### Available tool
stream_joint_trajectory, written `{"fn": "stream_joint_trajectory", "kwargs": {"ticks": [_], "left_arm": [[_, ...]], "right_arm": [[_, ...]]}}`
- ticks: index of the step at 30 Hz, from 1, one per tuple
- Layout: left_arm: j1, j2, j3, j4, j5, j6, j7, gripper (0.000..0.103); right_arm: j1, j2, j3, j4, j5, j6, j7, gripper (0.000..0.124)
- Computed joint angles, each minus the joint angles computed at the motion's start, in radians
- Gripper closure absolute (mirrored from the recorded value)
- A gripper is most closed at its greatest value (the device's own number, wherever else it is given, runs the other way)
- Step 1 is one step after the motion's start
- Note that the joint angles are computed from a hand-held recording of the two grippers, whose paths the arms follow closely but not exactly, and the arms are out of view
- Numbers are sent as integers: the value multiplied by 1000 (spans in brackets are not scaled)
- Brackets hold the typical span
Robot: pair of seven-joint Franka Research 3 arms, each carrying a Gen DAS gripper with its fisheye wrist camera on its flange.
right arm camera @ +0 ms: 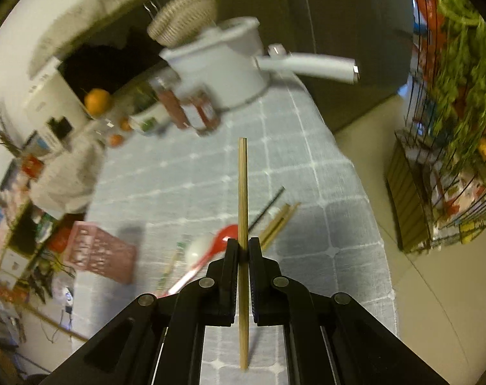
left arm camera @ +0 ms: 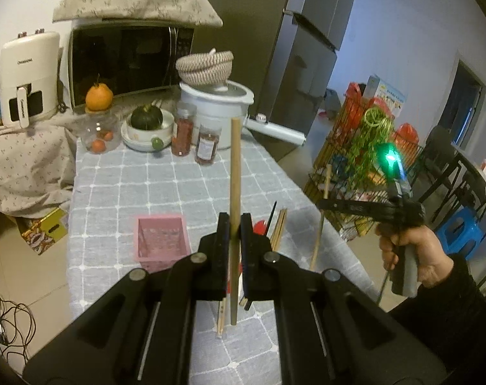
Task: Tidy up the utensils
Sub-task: 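Lower the chopstick into the pink basket and open the left tool while the right tool carries its chopstick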
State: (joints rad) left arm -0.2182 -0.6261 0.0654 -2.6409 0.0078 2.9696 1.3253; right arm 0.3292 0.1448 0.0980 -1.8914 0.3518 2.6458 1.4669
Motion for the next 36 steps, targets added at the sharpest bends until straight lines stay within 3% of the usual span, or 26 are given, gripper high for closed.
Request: {"fn": "stream_joint_trajectory", "kwargs": {"ticks": [8,12,16,24,31,36], "left_arm": [[136,-25,-91,-26,72,113,-109,96],[315,-33,-214,-47,144,217,-222,96],[558,-28,-396,-52,183,333,-340,96],[827,72,-615,6,195,416,-381,96],[835,171,-625,49,226,335,-367,96],[815,217,-597,74,292,290,-401,96]], "right_arm": [[18,-136,26,-112,180,168,-180,118],[40,-167,25,-127,299,220,-290,118],[62,-178,25,-123,368,242,-358,118],[87,-144,40,-83,387,250,-393,118],[101,-123,59,-57,427,244,-448,118],[109,-110,68,-43,450,240,-474,118]]}}
